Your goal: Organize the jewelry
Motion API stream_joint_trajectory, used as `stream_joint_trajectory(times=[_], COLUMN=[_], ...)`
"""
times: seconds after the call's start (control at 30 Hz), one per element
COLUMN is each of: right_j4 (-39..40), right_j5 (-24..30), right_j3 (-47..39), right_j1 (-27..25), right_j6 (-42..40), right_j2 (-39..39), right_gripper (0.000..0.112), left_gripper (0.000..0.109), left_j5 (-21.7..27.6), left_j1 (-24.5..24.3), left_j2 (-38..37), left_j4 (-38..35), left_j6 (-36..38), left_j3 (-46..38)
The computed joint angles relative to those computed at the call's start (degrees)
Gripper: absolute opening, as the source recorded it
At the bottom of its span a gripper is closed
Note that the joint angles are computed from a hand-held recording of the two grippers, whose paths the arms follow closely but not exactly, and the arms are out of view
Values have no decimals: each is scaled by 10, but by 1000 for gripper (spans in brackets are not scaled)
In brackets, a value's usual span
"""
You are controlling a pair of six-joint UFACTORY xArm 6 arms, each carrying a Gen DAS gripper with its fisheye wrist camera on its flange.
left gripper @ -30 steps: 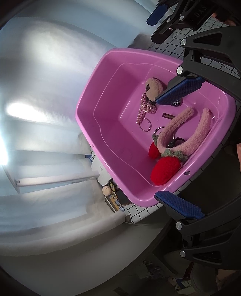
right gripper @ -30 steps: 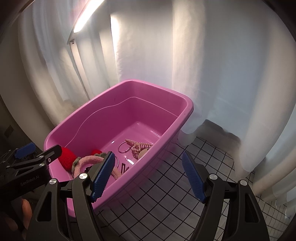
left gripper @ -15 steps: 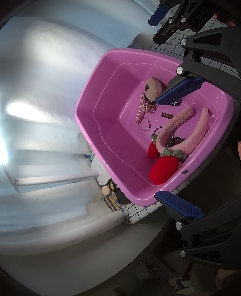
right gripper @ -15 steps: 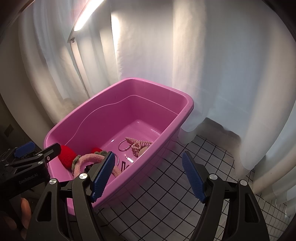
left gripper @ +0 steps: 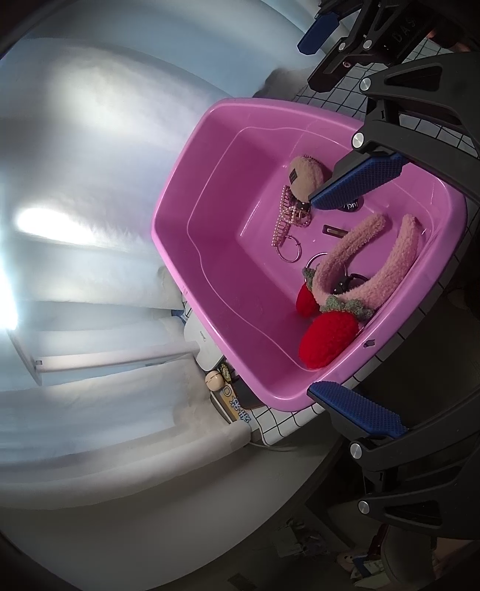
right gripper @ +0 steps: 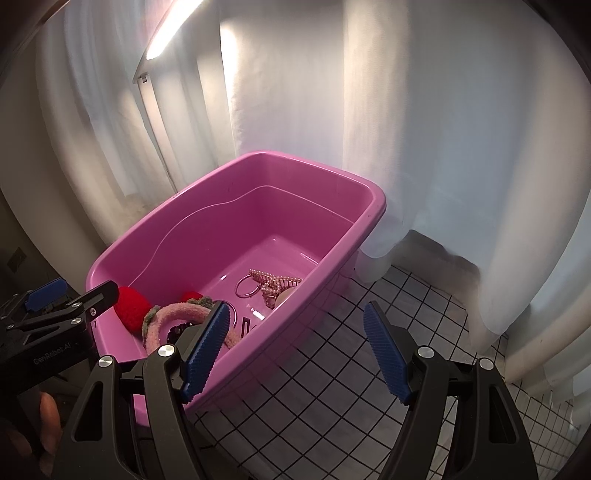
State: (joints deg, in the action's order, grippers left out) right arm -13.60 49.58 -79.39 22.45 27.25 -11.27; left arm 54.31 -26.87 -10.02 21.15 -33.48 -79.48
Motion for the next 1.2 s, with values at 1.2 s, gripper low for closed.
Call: stream_joint_trajectory(times=[1.2], right_j4=[0], right_j5=[3], right_j3=[-2], right_j1=[3], right_j6=[5], right_j2=[2], right_gripper=[72], left_gripper=[92], left_j5=[9], left_j1=[10], left_j2=[5], left_j4=[-19], left_j6=[11], left_j3=[-4])
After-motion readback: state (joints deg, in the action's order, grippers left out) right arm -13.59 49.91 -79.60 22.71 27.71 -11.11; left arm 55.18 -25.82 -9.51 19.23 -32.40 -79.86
